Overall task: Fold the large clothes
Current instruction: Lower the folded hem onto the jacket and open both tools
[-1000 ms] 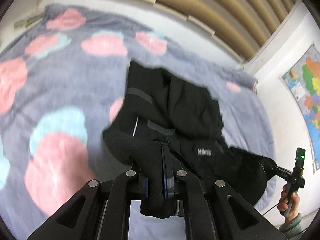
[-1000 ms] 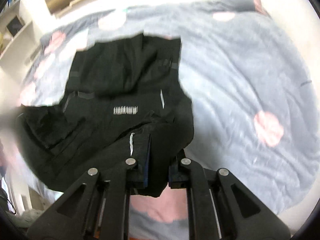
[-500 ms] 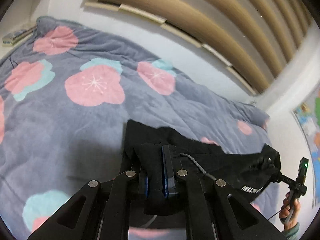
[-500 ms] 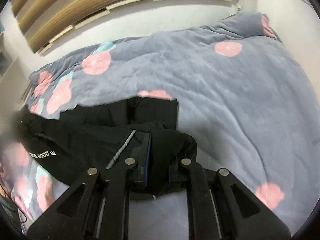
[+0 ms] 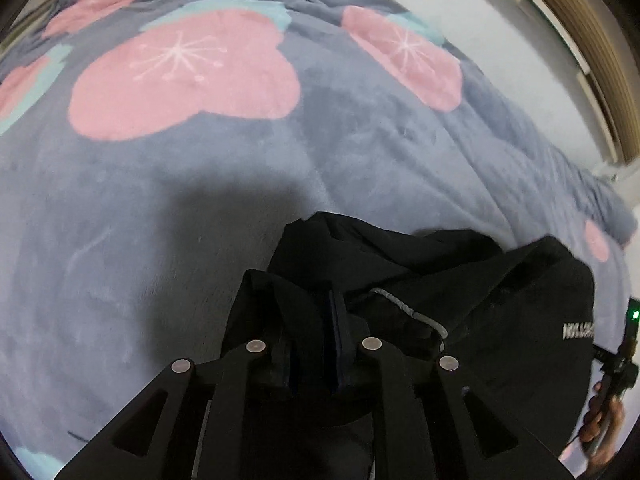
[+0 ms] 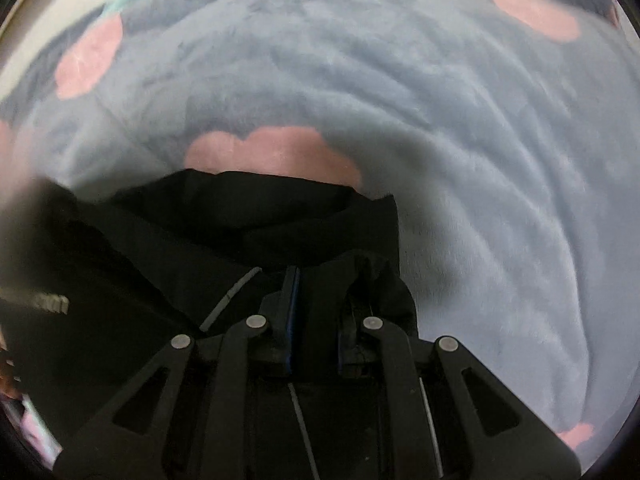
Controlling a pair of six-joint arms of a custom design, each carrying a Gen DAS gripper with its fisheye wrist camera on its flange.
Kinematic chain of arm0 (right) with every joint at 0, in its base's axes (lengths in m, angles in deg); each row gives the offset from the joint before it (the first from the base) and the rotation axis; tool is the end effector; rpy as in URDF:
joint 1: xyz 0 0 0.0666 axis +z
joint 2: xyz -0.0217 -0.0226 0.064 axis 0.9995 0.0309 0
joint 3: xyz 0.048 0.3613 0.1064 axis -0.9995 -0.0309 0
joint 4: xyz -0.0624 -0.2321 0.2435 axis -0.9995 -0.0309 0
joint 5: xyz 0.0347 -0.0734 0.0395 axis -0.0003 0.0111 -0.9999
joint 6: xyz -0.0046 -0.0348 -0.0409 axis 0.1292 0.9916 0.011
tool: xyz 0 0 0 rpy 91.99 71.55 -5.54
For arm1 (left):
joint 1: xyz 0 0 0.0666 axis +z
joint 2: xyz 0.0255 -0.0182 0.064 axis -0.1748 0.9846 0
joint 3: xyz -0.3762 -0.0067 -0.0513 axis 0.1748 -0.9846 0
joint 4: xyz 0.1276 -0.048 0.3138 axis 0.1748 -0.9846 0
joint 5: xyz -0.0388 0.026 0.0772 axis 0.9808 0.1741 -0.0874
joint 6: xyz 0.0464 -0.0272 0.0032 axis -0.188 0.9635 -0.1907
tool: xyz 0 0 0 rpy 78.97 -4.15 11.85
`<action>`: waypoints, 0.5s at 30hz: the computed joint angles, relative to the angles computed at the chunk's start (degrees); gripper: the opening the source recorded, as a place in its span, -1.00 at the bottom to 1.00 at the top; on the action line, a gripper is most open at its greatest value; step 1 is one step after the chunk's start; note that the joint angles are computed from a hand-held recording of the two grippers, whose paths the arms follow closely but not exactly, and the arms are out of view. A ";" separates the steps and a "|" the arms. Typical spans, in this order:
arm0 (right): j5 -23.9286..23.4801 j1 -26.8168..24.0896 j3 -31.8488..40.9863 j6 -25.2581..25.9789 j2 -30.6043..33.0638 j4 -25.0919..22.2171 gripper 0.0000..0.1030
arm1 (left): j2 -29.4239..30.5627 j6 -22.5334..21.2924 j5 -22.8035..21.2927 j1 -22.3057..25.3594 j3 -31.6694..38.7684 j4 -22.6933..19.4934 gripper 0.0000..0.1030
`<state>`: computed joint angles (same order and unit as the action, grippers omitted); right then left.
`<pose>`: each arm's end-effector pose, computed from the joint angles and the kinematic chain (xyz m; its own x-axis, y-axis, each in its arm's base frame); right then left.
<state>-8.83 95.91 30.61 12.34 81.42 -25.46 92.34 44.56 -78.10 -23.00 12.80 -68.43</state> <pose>0.4284 0.0572 0.3709 -0.9739 -0.0223 -0.2259 -0.0272 0.9995 0.0183 0.3558 -0.0827 0.3480 -0.8422 -0.3983 -0.3633 -0.3126 0.9098 -0.2729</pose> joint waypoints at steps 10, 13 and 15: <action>-8.90 -6.00 2.83 3.29 -4.53 -5.98 -0.57 | -9.47 -4.82 11.46 5.45 1.33 -4.12 -0.49; -14.82 -10.06 4.24 3.95 -6.80 -8.47 -0.50 | -14.47 -6.74 19.77 9.26 2.06 -5.14 -0.34; -18.56 -12.54 6.00 4.39 -7.01 -11.47 -0.43 | -17.18 -8.76 17.76 10.17 4.15 -7.67 0.02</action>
<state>-27.39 83.37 36.61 16.74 74.40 -36.93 75.16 35.80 -60.34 -12.83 16.95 -76.10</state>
